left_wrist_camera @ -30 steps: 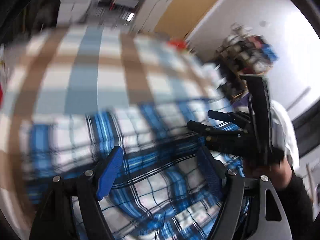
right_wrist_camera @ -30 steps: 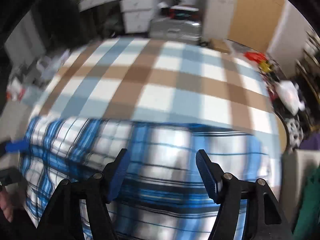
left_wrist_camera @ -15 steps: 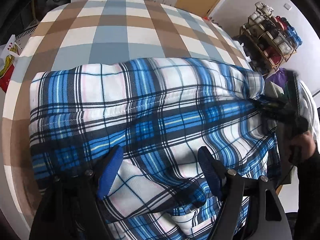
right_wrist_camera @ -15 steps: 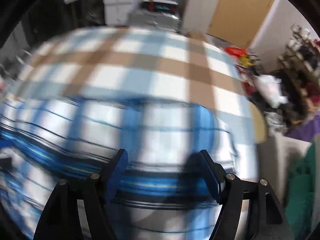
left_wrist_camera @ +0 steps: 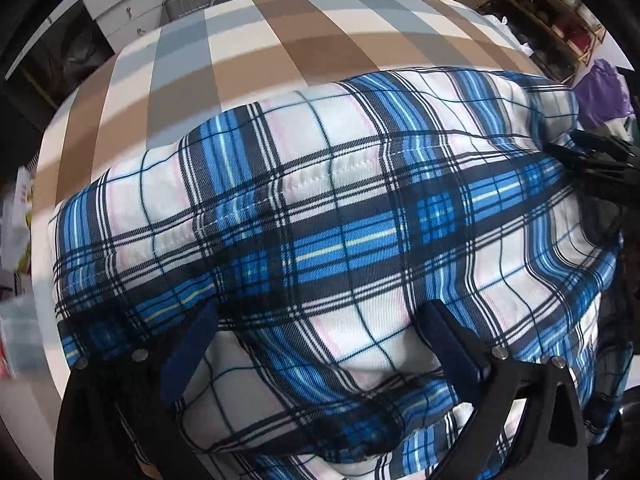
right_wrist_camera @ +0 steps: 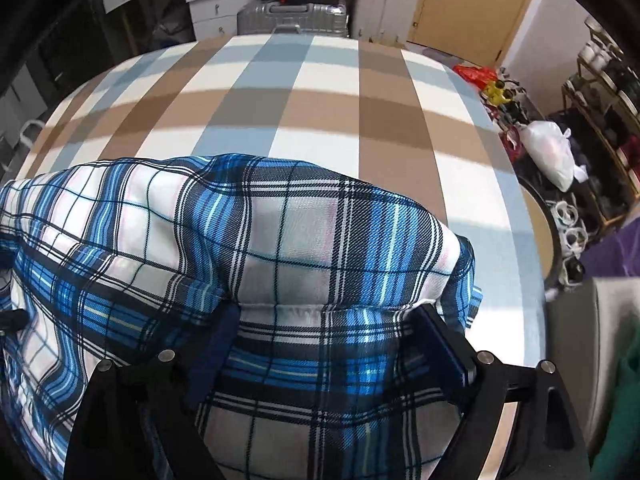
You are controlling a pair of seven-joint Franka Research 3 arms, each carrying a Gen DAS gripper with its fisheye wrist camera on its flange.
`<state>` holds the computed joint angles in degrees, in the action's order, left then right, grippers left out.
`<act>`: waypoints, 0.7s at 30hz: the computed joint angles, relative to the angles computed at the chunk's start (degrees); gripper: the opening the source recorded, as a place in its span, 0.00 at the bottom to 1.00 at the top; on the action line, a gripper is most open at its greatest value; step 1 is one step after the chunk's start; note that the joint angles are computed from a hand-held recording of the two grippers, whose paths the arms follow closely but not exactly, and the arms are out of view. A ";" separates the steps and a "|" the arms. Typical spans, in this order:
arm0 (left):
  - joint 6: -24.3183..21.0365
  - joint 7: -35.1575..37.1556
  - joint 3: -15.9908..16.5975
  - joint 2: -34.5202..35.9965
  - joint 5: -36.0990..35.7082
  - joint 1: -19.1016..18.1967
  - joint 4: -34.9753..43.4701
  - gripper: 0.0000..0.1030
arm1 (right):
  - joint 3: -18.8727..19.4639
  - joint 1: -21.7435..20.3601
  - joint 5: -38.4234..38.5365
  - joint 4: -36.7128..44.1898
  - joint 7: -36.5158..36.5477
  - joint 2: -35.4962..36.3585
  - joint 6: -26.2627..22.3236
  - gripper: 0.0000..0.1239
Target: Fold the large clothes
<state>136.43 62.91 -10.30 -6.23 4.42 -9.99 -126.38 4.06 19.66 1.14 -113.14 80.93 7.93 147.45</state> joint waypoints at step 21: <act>7.20 -3.92 -0.50 -10.72 -4.33 -1.53 -10.58 0.97 | 1.65 -1.59 12.81 -12.68 -17.19 -9.84 4.07 0.60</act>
<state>143.63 58.99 -10.80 -16.95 0.09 -11.52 -136.95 5.71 18.06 13.95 -125.82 63.74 -1.92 151.53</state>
